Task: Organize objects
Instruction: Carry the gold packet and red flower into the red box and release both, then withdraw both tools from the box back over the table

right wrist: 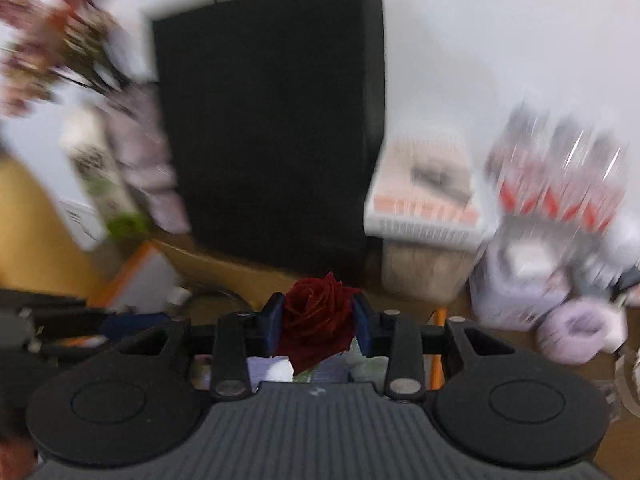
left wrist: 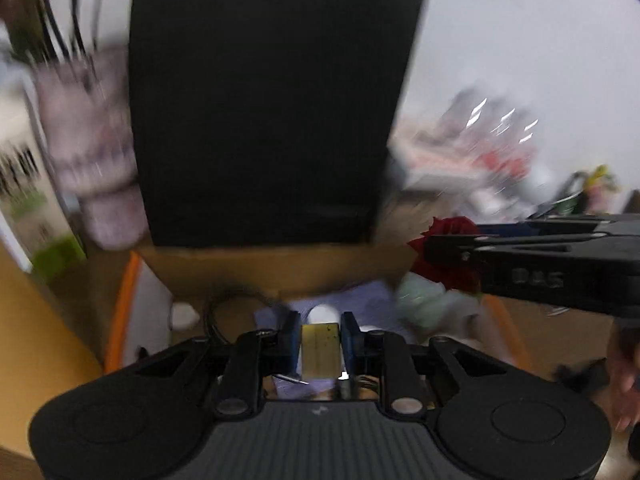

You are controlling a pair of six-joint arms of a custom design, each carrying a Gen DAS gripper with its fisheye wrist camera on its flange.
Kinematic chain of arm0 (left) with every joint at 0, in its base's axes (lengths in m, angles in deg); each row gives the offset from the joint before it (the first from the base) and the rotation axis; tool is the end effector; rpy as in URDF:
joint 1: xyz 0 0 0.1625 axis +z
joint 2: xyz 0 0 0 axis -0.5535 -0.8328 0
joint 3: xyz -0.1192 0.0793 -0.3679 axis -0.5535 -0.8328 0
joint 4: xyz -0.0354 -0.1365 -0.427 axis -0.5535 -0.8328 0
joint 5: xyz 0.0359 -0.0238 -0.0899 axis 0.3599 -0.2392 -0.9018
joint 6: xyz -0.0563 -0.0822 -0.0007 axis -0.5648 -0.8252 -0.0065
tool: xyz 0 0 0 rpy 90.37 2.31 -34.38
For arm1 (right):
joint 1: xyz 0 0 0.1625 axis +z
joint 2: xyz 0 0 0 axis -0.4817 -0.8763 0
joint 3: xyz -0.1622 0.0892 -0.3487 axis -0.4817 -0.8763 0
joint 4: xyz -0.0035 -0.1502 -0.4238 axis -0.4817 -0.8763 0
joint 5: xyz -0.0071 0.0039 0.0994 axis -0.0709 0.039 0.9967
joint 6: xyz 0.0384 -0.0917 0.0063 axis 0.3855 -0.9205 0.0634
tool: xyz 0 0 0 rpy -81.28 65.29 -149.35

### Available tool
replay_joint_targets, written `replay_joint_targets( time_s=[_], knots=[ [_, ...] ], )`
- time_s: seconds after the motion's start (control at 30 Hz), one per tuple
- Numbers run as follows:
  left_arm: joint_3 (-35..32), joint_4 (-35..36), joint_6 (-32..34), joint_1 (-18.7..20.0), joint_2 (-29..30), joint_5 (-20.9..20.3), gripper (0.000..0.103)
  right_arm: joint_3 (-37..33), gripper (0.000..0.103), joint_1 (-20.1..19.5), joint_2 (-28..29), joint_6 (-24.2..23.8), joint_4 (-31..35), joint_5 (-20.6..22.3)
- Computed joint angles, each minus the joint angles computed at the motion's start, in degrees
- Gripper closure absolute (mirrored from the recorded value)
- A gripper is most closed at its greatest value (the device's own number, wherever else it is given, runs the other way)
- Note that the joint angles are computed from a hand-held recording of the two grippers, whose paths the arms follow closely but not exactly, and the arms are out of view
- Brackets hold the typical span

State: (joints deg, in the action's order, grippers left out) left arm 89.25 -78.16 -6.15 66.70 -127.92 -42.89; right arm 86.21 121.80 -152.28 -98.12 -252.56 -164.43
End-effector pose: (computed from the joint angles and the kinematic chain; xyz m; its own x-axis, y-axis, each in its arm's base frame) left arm -0.3344 -0.4653 0.0749 -0.7829 0.1517 -0.6034 0.4817 0.7615 -0.4336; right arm 0.1203 -0.4875 0.3252 -0.7393 -0.2371 0.6302 -0.5729 0.7132 -0.4038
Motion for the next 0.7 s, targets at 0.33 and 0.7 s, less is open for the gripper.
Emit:
replay_joint_targets(
  time_s=[0.33,0.7],
  knots=[
    [-0.29,-4.90,3.86,3.88,2.50,-2.17,0.046,-0.87,0.019,-3.30,9.85,-0.01,-8.83,-2.01],
    [12.56,9.12,-2.28,-13.74,-16.14,2.60,0.031,12.02,0.000,2.73,-15.76,-3.45,0.08,-3.09]
  ],
)
